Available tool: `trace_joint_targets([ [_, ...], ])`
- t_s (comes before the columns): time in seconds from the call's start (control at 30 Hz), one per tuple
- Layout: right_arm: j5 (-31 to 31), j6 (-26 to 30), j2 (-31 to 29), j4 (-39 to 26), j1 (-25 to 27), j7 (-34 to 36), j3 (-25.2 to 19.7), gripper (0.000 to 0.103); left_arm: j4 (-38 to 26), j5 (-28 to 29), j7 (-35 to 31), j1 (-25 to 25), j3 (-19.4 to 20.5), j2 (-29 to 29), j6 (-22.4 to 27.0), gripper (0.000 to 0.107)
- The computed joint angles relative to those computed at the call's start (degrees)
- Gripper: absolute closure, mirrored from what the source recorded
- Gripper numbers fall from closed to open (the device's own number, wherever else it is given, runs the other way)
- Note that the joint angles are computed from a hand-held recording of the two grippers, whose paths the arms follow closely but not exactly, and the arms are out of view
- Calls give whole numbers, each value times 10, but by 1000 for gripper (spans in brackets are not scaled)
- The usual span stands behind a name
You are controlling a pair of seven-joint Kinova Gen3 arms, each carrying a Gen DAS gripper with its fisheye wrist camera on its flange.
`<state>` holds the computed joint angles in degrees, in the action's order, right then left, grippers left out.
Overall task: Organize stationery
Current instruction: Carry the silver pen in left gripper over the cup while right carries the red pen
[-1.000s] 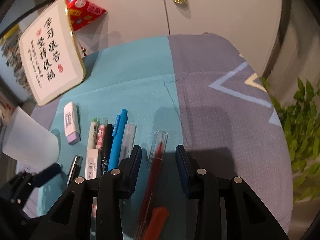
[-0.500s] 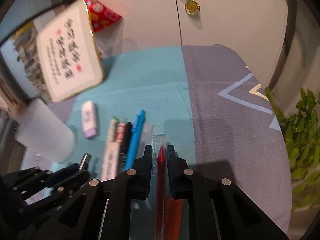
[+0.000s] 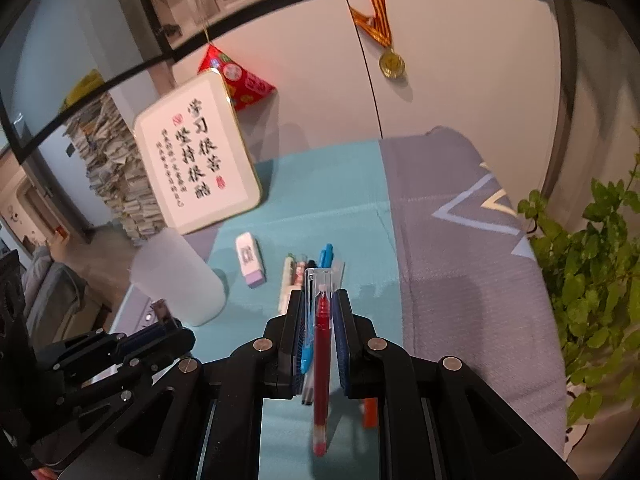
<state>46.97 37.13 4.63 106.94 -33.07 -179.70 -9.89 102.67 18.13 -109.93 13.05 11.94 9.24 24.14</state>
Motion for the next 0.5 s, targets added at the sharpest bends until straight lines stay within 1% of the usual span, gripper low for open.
trace_joint_targets([
  [0.2,42,50,-14,-6,-25,-40,-23,88,23,48,-49,-18,5,-32,-8,98],
  [0.33,63,80,-19,-12,-38,-55,-38,88,38,78,-77,-19,-1,-51,-14,98],
  [0.5,74,107,-21,-20,-51,-62,-50,88,47,110,-107,-16,-15,-70,-17,98],
])
